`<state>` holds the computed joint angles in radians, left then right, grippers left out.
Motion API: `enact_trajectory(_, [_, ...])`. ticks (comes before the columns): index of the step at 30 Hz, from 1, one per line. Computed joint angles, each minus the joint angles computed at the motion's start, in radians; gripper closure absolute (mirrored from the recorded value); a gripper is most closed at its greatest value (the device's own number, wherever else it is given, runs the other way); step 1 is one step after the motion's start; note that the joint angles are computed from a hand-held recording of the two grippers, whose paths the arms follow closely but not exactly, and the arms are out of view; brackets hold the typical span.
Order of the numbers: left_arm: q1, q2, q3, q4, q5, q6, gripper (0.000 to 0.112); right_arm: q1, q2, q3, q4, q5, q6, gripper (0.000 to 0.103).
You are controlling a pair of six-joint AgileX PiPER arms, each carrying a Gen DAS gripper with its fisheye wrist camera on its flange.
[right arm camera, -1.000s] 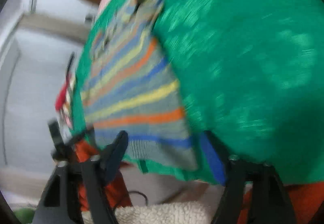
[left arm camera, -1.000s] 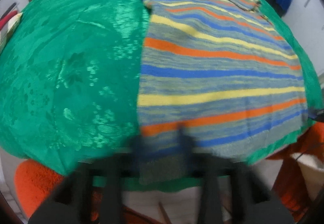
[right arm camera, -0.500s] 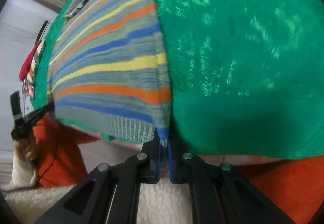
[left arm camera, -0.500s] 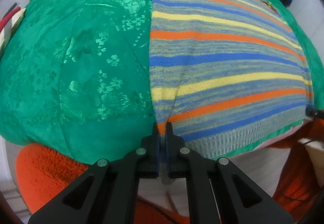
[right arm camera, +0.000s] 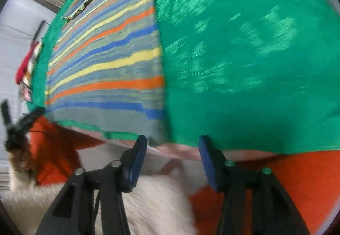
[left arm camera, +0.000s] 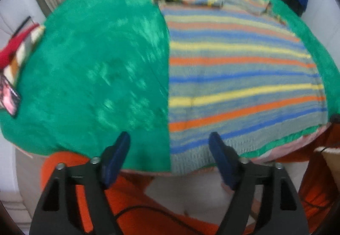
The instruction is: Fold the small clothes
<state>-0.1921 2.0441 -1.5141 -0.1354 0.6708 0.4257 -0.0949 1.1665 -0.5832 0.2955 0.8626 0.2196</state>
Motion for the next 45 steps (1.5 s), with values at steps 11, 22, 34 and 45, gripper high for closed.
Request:
enact_trajectory(11, [-0.037,0.138,-0.359,-0.1,-0.02,-0.104,0.01,0.192,-0.062,-0.41,-0.716,0.106,0.35,0.035])
enact_trajectory(22, [-0.088,0.427,-0.588,0.072,0.079,-0.254,0.01,0.329,0.218,-0.53,-0.768,-0.09,0.376,0.019])
enact_trajectory(34, [-0.062,0.408,-0.501,-0.051,-0.022,-0.139,0.01,0.158,0.858,-1.186,-0.293,-0.027,-0.355,0.021])
enact_trajectory(45, [-0.051,0.41,-0.501,-0.09,-0.029,-0.089,0.01,-0.003,1.089,-1.465,-0.192,0.098,-0.271,0.099])
